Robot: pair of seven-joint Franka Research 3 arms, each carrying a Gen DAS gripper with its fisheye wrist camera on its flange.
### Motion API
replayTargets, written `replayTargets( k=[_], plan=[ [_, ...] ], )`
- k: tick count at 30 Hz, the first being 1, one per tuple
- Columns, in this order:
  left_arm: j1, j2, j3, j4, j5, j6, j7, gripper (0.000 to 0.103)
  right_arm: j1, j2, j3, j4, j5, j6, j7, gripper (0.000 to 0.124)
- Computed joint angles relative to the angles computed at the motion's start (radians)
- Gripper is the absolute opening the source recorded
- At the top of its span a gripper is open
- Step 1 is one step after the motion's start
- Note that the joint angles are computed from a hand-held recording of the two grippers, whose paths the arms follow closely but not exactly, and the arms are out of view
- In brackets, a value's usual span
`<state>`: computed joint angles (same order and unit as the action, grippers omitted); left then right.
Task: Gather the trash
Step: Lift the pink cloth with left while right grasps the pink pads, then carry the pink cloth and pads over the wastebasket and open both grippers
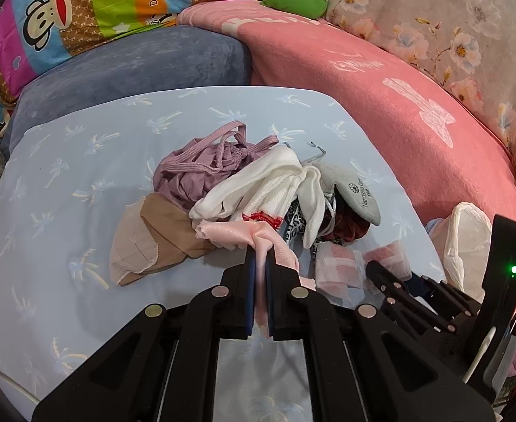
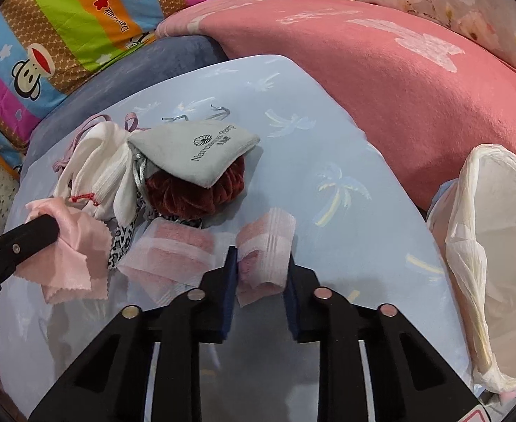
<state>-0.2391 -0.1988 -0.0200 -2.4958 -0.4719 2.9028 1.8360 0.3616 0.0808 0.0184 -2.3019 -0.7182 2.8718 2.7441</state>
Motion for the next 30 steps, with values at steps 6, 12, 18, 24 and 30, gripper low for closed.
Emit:
replayTargets(
  k=[6, 12, 18, 24, 30],
  plan=[
    [-0.019, -0.029, -0.004, -0.019, 0.000, 0.000, 0.000, 0.005, -0.021, -0.087, 0.023, -0.083, -0.024, 0.043, 0.051, 0.018],
    [-0.060, -0.069, -0.003, -0.037, 0.010, 0.008, -0.007, 0.005, -0.105, -0.222, 0.091, -0.162, -0.077, 0.069, 0.112, 0.018],
    [-0.111, -0.093, 0.000, -0.039, 0.031, 0.019, -0.022, 0.005, -0.204, -0.369, 0.160, -0.241, -0.083, 0.089, 0.137, 0.018],
    [-0.164, -0.102, -0.002, -0.021, 0.047, 0.022, -0.028, 0.005, -0.282, -0.522, 0.185, -0.330, -0.010, 0.108, 0.088, 0.018],
    [-0.224, -0.089, -0.013, 0.019, 0.040, 0.021, -0.013, 0.005, -0.341, -0.640, 0.182, -0.397, 0.065, 0.113, 0.017, 0.018]
  ],
)
